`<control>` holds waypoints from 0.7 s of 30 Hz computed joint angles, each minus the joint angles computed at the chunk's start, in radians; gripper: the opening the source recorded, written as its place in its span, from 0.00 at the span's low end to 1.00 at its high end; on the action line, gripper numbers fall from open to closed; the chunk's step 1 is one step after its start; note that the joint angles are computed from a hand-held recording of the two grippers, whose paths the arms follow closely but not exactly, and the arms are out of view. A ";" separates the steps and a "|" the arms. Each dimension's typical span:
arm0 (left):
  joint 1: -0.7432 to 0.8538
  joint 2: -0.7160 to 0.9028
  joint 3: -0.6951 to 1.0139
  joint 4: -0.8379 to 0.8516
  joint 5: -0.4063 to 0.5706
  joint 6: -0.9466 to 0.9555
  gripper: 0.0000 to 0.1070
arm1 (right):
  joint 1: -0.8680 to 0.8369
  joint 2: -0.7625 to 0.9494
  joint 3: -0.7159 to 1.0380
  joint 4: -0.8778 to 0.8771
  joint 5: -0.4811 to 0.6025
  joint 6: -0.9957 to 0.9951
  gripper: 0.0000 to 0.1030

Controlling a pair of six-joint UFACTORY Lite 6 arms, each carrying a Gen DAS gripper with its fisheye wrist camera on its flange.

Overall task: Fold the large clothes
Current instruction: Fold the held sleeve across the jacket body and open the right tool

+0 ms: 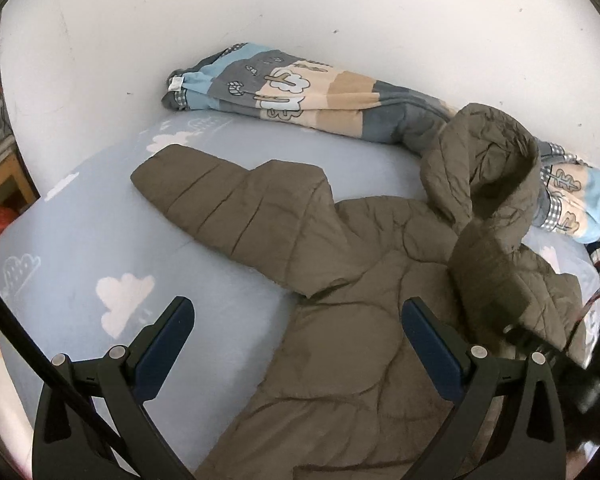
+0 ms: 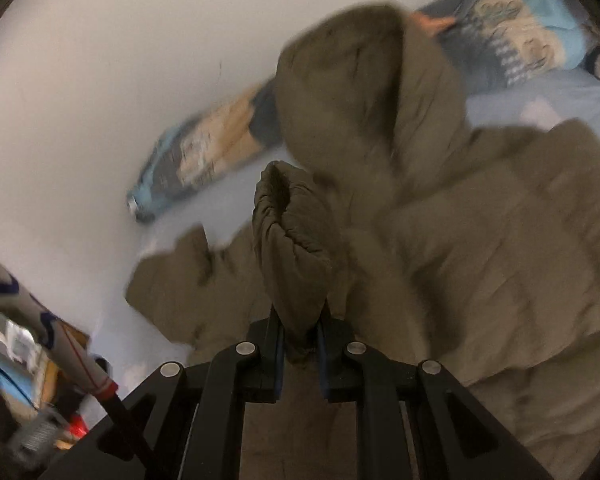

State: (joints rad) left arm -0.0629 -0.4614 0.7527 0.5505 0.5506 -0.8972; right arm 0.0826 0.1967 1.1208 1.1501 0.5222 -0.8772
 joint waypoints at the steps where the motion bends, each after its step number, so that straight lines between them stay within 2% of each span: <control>1: 0.001 0.004 0.002 -0.007 -0.004 0.011 0.96 | 0.005 0.007 0.000 -0.014 0.009 0.014 0.21; 3: 0.002 0.012 0.005 -0.017 -0.008 0.025 0.96 | -0.001 0.009 -0.002 -0.013 0.079 -0.001 0.32; 5: 0.008 0.030 0.012 -0.029 -0.020 0.038 0.96 | -0.027 -0.051 -0.031 -0.042 0.097 -0.015 0.37; 7: 0.005 0.051 0.020 -0.033 -0.031 0.039 0.96 | -0.109 -0.139 -0.073 -0.042 0.182 -0.071 0.46; 12: -0.046 0.094 0.040 -0.024 -0.047 0.025 0.96 | -0.324 -0.218 -0.057 -0.055 0.331 -0.121 0.48; 15: -0.109 0.119 0.047 0.038 -0.040 -0.031 0.96 | -0.500 -0.184 0.019 -0.121 0.342 -0.139 0.48; 18: -0.181 0.165 0.060 0.122 -0.031 -0.105 0.96 | -0.600 -0.047 0.143 -0.200 0.289 -0.064 0.48; 20: -0.214 0.215 0.081 0.165 -0.028 -0.138 0.96 | -0.618 0.064 0.237 -0.284 0.210 0.010 0.39; 21: -0.232 0.247 0.092 0.199 -0.029 -0.163 0.96 | -0.620 0.112 0.287 -0.343 0.185 0.059 0.24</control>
